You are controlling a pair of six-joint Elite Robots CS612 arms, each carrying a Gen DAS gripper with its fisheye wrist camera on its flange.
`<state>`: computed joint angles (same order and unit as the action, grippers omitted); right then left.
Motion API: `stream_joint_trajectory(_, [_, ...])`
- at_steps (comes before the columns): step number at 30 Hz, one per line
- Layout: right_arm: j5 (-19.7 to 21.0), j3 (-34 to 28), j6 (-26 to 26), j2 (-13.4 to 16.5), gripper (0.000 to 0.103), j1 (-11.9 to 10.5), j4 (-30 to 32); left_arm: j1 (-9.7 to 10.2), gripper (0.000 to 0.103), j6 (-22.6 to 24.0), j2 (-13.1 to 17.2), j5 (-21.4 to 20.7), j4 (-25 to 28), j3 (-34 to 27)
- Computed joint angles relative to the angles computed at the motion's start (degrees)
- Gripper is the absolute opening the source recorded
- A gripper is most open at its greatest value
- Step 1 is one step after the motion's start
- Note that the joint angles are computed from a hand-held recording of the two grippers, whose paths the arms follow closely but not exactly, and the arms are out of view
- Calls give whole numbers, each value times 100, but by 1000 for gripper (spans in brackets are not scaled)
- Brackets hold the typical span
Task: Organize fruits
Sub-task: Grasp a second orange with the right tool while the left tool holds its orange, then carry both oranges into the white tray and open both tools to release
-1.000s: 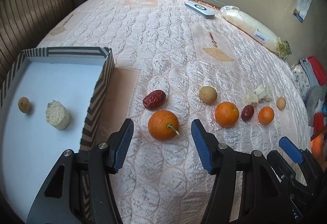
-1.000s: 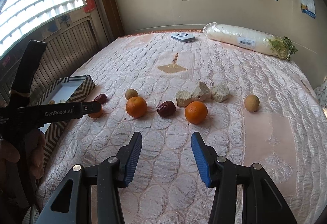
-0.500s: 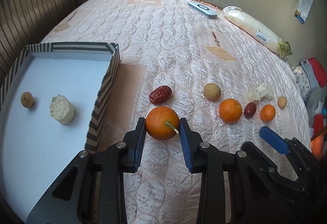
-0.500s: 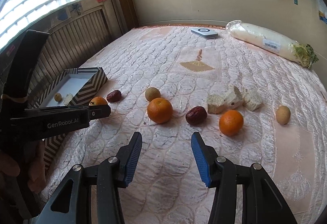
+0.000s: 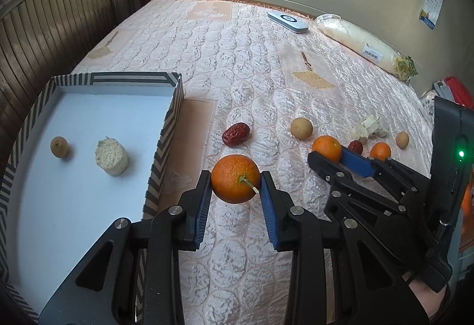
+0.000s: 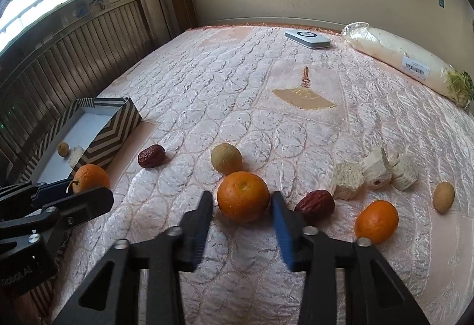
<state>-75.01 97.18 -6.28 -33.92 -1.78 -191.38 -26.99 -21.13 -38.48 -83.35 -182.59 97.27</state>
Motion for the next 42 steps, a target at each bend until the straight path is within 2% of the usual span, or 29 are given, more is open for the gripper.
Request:
stream_joint_trajectory(17, [-168, 778, 173, -344, 32, -13, -1191, -72, 32, 44, -134, 491, -451, 357])
stream_joint_trajectory(28, [-157, 947, 96, -473, 32, 107, -1431, -28, 32, 22, -262, 788, -795, 624])
stream_joint_trajectory(42, [-49, 940, -216, -558, 32, 393, -1470, 128, 32, -115, -370, 1052, -1058, 865])
